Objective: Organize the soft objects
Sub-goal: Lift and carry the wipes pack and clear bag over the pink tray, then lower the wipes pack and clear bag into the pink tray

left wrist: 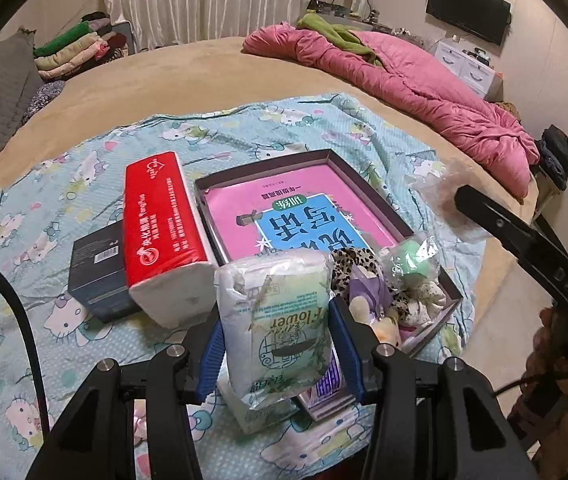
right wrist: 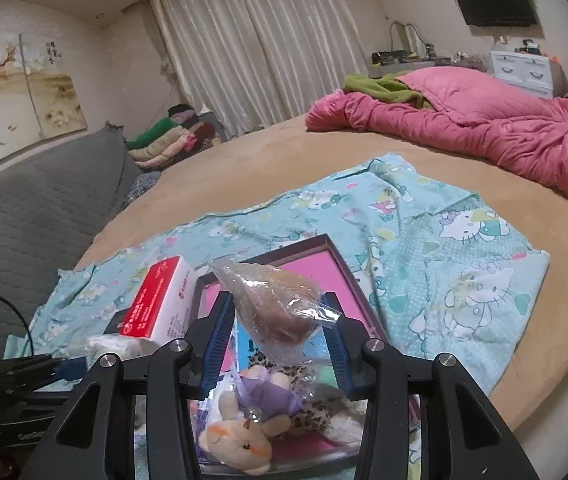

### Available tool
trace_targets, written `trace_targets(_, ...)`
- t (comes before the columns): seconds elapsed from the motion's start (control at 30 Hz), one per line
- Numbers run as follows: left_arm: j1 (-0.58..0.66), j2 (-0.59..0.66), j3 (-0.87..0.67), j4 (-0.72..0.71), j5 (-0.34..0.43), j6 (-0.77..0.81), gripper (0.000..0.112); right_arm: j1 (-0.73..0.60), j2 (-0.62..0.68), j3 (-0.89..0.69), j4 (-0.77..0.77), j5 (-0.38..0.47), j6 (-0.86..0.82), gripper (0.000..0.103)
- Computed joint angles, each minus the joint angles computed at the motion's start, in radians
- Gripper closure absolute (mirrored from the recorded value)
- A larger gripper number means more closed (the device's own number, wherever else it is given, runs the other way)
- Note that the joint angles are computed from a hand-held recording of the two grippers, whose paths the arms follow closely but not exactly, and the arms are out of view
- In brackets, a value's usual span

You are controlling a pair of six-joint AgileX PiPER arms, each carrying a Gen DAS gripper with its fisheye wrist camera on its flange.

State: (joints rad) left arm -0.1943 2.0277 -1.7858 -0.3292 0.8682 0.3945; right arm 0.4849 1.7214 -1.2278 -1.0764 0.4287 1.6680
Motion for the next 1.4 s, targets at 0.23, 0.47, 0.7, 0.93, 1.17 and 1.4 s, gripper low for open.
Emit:
trace_targets(0.23,-0.016,0.083,-0.100,0.024,0.029,-0.036,0.063,-0.001,0.007,0.006,0.033,-0.003,-0.036,0.057)
trace_targets(0.47,-0.037,0.201,-0.262,0.064,0.100,-0.087,0.063,-0.017,0.001,0.048,0.116,0.000,-0.080,0.057)
trace_targets(0.7,-0.063,0.280,-0.364,0.096,0.135,-0.114,0.063,-0.025,0.016,0.055,0.291,-0.003,-0.259,0.057)
trace_targets(0.93,-0.067,0.332,-0.439,0.113,0.165,-0.131,0.063,-0.043,0.052,0.032,0.488,-0.008,-0.449,0.057)
trace_targets(1.17,-0.067,0.362,-0.471,0.107,0.182,-0.132,0.063,-0.046,0.078,0.012,0.601,0.000,-0.558,0.057)
trace_targets(1.4,-0.068,0.404,-0.531,0.107,0.215,-0.141,0.063,-0.052,0.090,0.011,0.671,-0.005,-0.616,0.057)
